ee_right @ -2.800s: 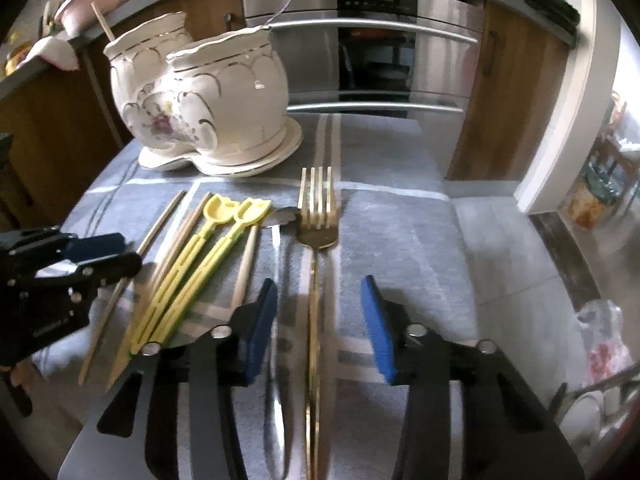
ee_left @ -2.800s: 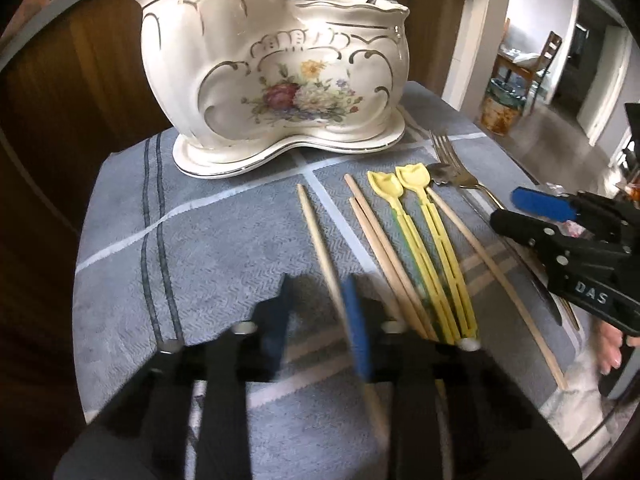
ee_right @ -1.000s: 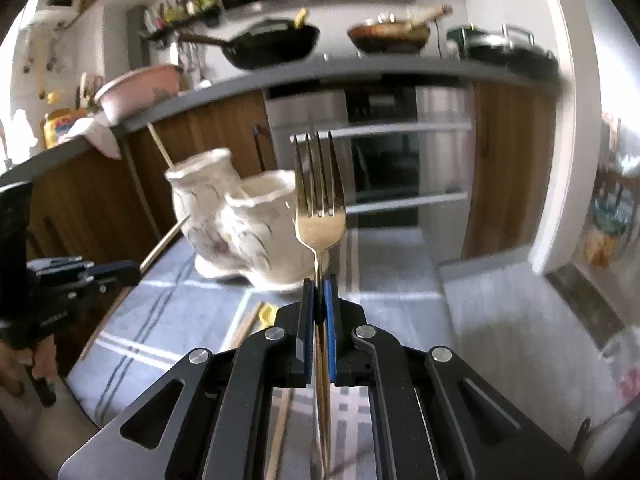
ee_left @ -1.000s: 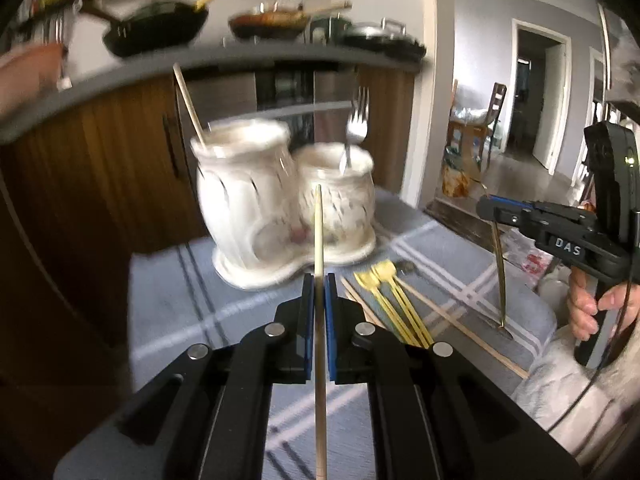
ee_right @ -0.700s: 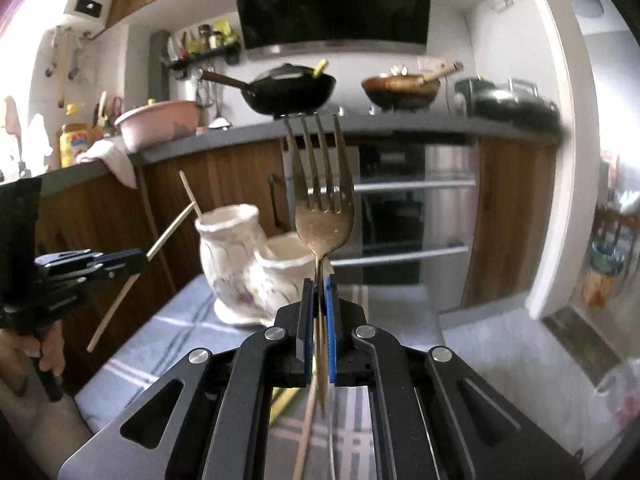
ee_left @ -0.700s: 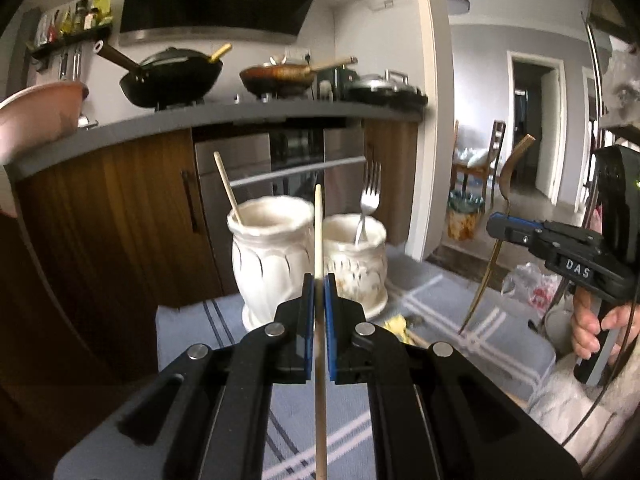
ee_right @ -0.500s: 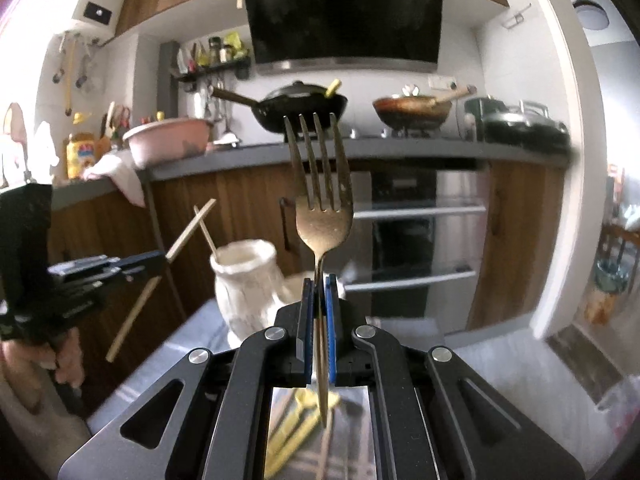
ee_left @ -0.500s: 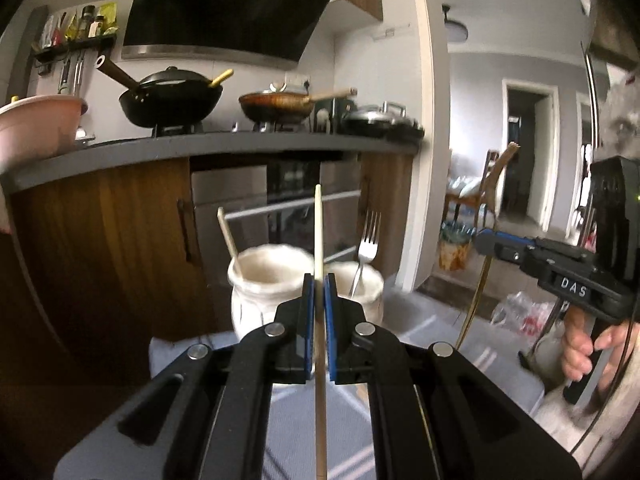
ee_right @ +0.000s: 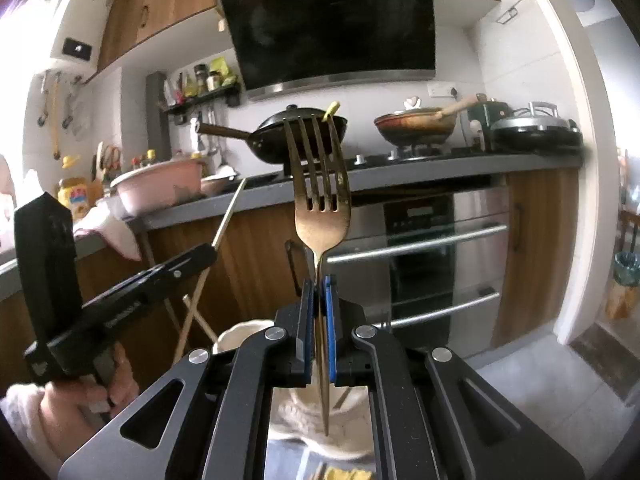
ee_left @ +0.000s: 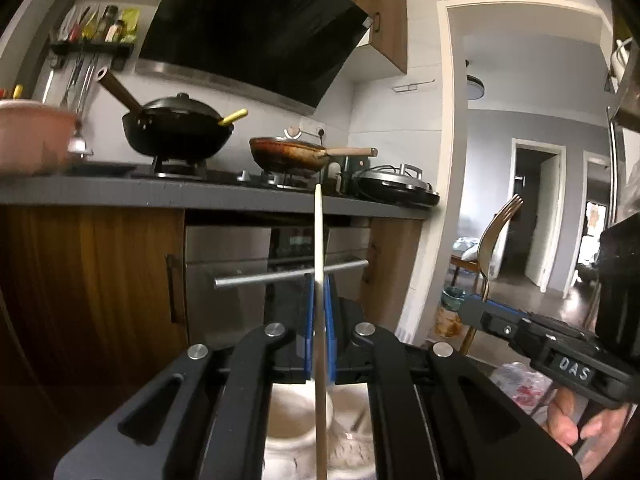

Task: Organize utensils
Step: 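Lift the chopstick into the tall pot and open the left gripper while the right carries the fork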

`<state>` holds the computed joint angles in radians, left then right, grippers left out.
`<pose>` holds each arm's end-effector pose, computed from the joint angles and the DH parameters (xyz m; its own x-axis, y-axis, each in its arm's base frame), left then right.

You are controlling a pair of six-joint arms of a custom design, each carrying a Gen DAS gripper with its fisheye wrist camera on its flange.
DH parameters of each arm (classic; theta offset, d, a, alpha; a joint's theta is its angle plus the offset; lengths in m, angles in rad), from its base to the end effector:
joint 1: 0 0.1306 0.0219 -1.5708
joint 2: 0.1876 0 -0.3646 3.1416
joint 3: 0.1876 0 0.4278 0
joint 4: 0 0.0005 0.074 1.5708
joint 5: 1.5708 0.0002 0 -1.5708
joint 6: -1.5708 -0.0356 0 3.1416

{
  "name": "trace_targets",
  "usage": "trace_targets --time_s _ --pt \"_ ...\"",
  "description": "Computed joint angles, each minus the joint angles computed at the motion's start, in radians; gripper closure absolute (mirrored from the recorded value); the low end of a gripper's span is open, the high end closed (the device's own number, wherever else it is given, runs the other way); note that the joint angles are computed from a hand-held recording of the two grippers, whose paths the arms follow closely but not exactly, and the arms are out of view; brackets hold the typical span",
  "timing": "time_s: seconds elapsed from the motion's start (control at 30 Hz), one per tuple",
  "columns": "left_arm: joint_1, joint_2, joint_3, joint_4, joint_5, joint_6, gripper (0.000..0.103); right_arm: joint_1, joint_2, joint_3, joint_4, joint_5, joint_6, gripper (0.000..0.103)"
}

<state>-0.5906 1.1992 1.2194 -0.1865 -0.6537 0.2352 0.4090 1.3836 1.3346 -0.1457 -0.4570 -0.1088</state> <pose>0.4136 -0.2518 0.4806 -0.1206 -0.1418 -0.9825 -0.0866 0.9875 -0.1319 0.5016 0.2340 0.4536 -0.2584 -0.0058 -0.9660 -0.7303 0.6557 0.1914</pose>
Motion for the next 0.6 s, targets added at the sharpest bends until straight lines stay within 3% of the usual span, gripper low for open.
trace_targets --time_s 0.3,0.6 --pt "0.038 0.093 0.074 0.004 -0.068 -0.043 0.098 0.001 0.070 0.032 0.084 0.009 -0.096 0.096" --pt "0.022 0.176 0.114 0.028 -0.135 -0.217 0.098 0.003 0.101 0.035 0.063 0.014 -0.074 0.096"
